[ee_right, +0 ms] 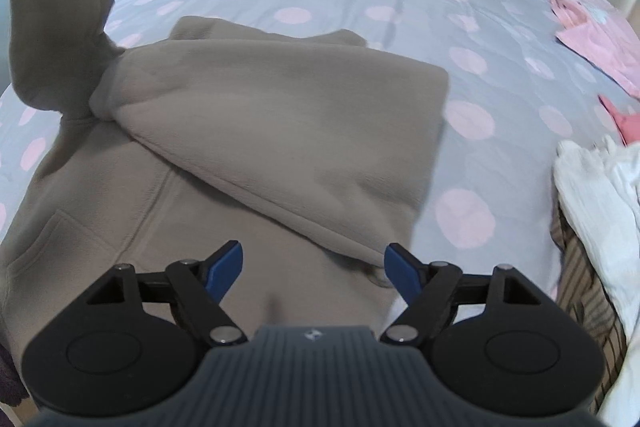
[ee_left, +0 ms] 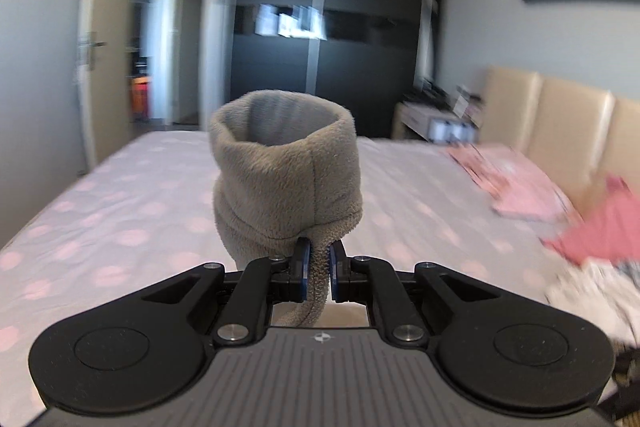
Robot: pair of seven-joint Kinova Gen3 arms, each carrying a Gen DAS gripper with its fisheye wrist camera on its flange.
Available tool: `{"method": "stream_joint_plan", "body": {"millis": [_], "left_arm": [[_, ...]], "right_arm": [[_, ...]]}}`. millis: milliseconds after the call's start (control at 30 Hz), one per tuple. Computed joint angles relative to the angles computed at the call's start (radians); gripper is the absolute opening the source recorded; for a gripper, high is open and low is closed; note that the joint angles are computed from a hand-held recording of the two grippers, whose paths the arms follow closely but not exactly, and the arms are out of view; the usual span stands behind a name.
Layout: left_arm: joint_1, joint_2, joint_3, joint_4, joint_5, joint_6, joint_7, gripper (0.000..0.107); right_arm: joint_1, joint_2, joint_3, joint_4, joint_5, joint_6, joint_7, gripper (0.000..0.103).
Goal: Fold clothes
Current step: 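Lift the sleeve with the left tool and carry it over the jacket body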
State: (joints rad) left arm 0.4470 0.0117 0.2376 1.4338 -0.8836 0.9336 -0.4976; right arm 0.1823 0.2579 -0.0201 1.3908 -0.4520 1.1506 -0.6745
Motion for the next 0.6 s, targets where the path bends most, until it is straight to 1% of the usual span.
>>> {"method": "stream_joint_plan", "body": {"millis": [100,400,467,500,600], "left_arm": [[0.046,0.083,0.012,-0.036,0.006,-0.014,-0.034,0.007],[0.164,0.349,-0.019,-0.233,0.106,0.006,-0.226,0.007],[0.179,0.387,-0.021,-0.248,0.126,0.004,-0.279,0.007],[0.194,0.385,-0.029,-0.230,0.143,0.012,-0.292,0.007],[0.204,0.414,-0.039,-0.234,0.197,0.023,-0.362,0.007]], "right_arm": [[0.013,0.019,0.008,-0.016,0.000,0.007,-0.009,0.080],[0.031,0.078,-0.003,-0.063,0.008,0.019,-0.039,0.080],[0.029,0.092,-0.007,-0.075,0.016,0.023,-0.043,0.080],[0.029,0.099,-0.009,-0.081,0.021,0.026,-0.045,0.080],[0.026,0.121,-0.014,-0.101,0.035,0.034,-0.051,0.080]]}}
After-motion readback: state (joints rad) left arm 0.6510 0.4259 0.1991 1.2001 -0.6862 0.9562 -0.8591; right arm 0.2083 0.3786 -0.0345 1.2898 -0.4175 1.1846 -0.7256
